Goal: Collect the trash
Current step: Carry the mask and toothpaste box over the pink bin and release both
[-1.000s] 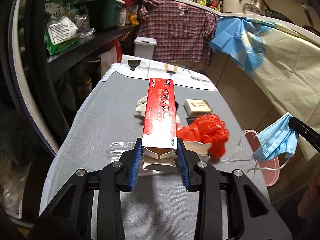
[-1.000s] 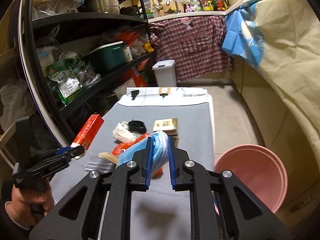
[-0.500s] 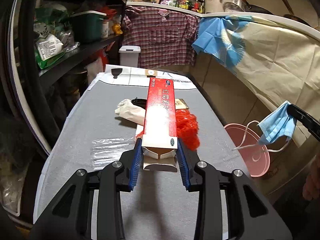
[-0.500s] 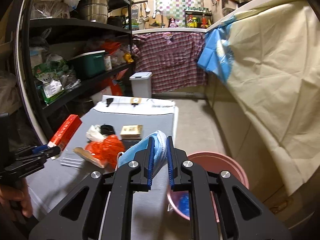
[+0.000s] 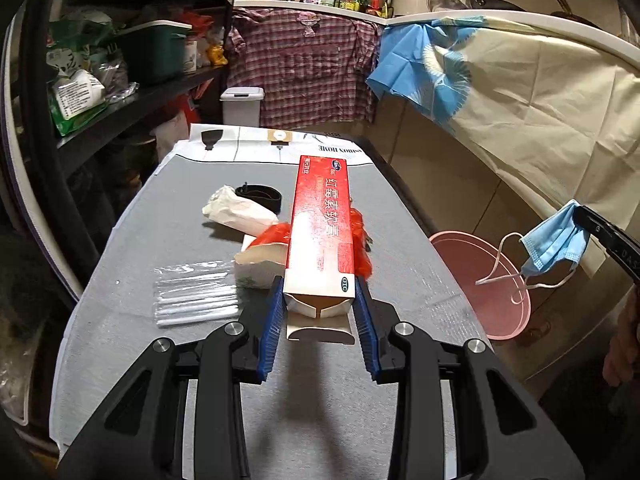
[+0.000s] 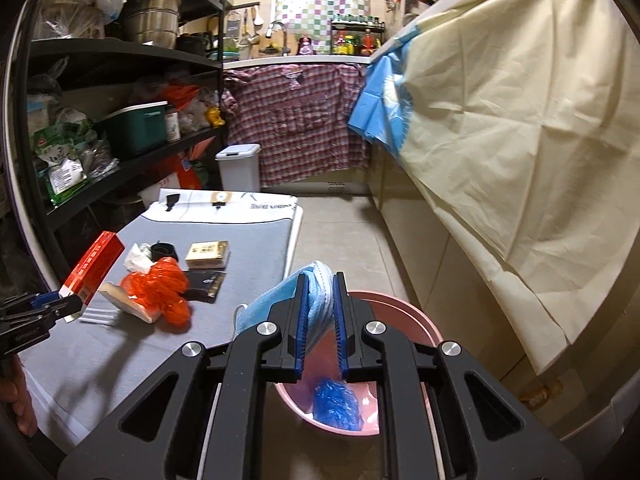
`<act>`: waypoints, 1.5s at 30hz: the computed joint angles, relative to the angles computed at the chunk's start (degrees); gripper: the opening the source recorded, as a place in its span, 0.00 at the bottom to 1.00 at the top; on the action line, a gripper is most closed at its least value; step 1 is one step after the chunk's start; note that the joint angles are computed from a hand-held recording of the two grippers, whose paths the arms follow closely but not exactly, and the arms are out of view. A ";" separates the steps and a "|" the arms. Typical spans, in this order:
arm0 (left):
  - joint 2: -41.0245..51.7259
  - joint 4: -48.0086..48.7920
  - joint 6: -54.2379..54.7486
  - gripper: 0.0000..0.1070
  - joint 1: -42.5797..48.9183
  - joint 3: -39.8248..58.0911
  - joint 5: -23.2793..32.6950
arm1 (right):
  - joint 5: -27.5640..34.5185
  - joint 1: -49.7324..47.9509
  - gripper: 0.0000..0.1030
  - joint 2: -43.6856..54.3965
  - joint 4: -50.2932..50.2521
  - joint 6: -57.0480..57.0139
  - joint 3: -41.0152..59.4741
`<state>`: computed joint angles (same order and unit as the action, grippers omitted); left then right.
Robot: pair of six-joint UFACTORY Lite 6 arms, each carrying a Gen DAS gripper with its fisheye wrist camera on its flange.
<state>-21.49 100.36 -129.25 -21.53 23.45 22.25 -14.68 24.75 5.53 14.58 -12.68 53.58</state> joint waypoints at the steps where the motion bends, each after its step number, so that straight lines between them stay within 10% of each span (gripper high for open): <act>1: 0.64 0.30 -0.62 0.32 -0.63 0.29 0.36 | -0.28 -0.18 0.12 0.03 0.53 -0.52 -0.15; 13: 7.11 0.05 -2.17 0.32 -5.30 5.83 2.38 | -0.93 -5.52 0.12 4.18 -4.48 5.47 1.64; 45: 47.91 4.65 -3.27 0.32 -10.49 47.04 -5.48 | -0.10 -10.79 0.12 21.14 20.03 -15.24 18.13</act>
<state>26.41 105.01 -132.52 -32.02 70.49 16.77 -14.78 13.97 26.66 34.60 -27.91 71.71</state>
